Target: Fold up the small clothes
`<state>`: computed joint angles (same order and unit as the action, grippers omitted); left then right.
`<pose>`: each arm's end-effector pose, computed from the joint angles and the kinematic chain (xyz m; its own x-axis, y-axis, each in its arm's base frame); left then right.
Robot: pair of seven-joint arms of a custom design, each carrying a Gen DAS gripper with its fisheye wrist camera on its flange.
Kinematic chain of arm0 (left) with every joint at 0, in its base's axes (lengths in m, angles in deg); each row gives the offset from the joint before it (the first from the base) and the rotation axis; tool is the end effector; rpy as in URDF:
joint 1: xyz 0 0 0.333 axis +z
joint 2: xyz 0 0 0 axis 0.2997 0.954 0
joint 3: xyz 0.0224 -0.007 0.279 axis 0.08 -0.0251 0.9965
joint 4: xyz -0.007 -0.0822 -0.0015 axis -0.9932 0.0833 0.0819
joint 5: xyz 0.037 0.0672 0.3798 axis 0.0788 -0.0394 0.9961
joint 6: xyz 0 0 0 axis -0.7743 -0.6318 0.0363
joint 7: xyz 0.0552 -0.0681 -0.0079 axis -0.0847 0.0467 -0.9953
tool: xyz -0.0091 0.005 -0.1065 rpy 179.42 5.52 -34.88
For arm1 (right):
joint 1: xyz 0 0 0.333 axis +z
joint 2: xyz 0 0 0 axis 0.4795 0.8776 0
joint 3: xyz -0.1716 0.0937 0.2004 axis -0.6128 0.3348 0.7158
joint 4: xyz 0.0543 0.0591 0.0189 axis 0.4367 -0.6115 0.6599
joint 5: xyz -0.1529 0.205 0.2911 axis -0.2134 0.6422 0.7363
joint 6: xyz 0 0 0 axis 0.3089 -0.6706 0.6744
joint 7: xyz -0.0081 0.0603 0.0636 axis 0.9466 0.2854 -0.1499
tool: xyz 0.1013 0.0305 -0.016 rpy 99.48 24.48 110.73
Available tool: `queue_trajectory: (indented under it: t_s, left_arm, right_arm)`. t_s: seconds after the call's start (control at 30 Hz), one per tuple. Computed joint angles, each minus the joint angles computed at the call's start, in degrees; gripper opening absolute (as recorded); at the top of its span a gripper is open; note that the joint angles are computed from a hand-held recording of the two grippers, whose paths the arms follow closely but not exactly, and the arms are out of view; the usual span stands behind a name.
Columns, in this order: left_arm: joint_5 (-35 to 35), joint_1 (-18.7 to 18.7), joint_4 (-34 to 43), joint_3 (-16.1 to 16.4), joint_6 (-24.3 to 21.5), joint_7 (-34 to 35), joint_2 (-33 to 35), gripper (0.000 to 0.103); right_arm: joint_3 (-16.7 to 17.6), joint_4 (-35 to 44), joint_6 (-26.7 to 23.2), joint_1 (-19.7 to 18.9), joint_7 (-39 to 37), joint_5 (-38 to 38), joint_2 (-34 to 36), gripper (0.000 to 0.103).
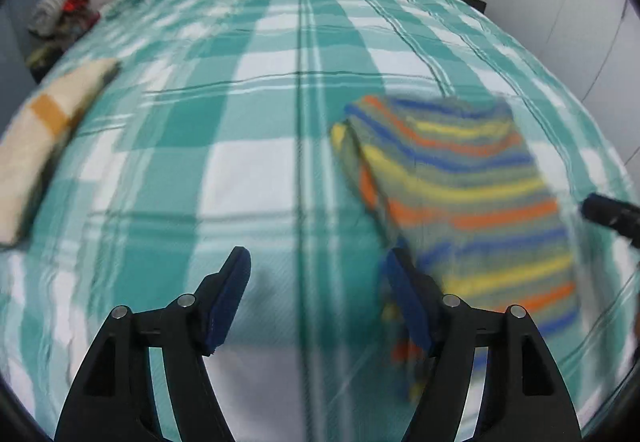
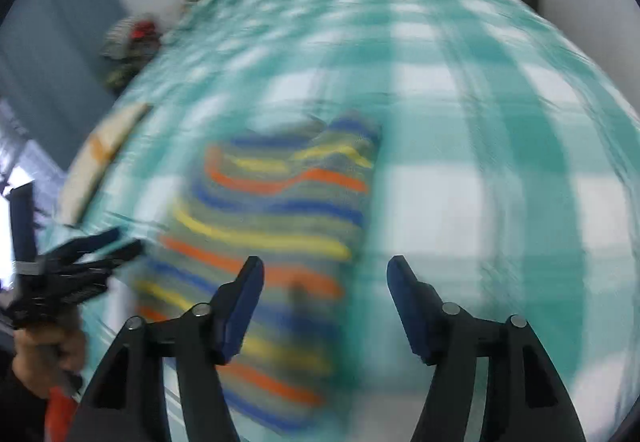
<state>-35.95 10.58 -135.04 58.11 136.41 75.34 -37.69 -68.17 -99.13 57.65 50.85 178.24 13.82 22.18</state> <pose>0.3917 -0.2097 0.5515 0.0111 -0.9998 -0.0184 -0.8159 0.0016 -0.5782 0.4437 0.2089 0.5571 0.1545 -0.9603 -0.2323 -0.8591 -0.0144 -0.5117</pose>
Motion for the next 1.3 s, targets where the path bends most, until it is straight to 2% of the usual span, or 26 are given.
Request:
queue_trajectory:
  t_s: [0.03,0.07,0.1,0.13,0.2,0.27,0.33,0.4,0.47,0.53,0.63,0.77,0.9,1.3]
  left_arm:
    - [1.9,0.36,-1.53,-1.45,-1.4,-1.11,-3.02,0.081]
    - [4.77,1.06,-2.93,-3.77,-3.43,-2.8,-6.76,0.091]
    - [6.87,1.43,-3.67,-5.56,-5.29,-4.13,-9.66,0.099]
    - [8.34,1.45,-4.19,-6.99,-6.65,-5.33,-11.93,0.101]
    - [8.99,0.24,-4.48,-8.49,-10.32,-7.01,-15.97,0.102]
    - [7.64,-0.22,-1.14,-10.22,-18.37,-9.15,-16.42,0.102]
    - [7.35,-1.41,0.14,-11.33,-23.01,-11.26,-17.73,0.102]
    - [5.8,-3.33,2.11,-12.07,-29.67,-12.33,-18.65,0.102]
    - [3.9,-5.66,3.69,-11.68,-34.09,-12.11,-18.65,0.102]
    - [1.18,-8.04,3.49,-10.29,-35.28,-12.72,-19.99,0.102]
    - [-2.43,-10.21,2.53,-8.67,-34.13,-13.83,-22.28,0.102]
    - [-3.77,-9.95,3.71,-8.57,-33.16,-13.87,-22.34,0.102]
    - [-4.09,-9.58,5.71,-9.16,-32.57,-13.31,-21.57,0.102]
    - [-2.37,-8.09,8.86,-10.58,-35.84,-13.54,-20.99,0.102]
  right_arm:
    - [0.68,-2.21,-1.22,-0.92,1.41,-1.78,-2.89,0.08]
    - [2.09,-4.45,-3.72,-2.02,3.56,-4.74,-6.47,0.085]
    - [2.58,-5.62,-5.23,-2.02,4.26,-6.04,-8.76,0.085]
    - [2.48,-6.77,-6.39,-1.43,4.11,-6.41,-10.95,0.085]
    - [2.93,-8.28,-9.39,0.35,4.09,-6.61,-15.17,0.085]
    - [3.87,-9.4,-11.64,2.24,4.96,-6.31,-19.07,0.085]
    - [5.54,-10.04,-13.43,3.47,6.87,-6.87,-22.09,0.085]
    - [7.35,-10.56,-15.63,4.42,9.19,-8.07,-24.61,0.088]
    - [9.02,-10.19,-18.3,5.58,11.9,-8.65,-26.09,0.09]
    - [10.38,-9.89,-20.5,6.6,14.86,-9.18,-27.57,0.09]
    - [12.42,-8.02,-24.49,7.5,19.12,-10.62,-28.83,0.09]
    - [14.05,-5.5,-27.91,7.86,23.27,-13.24,-29.71,0.09]
    - [14.65,-3.16,-30.01,8.29,23.99,-15.92,-29.69,0.09]
    - [14.32,-1.32,-31.88,9.41,24.05,-16.85,-29.17,0.09]
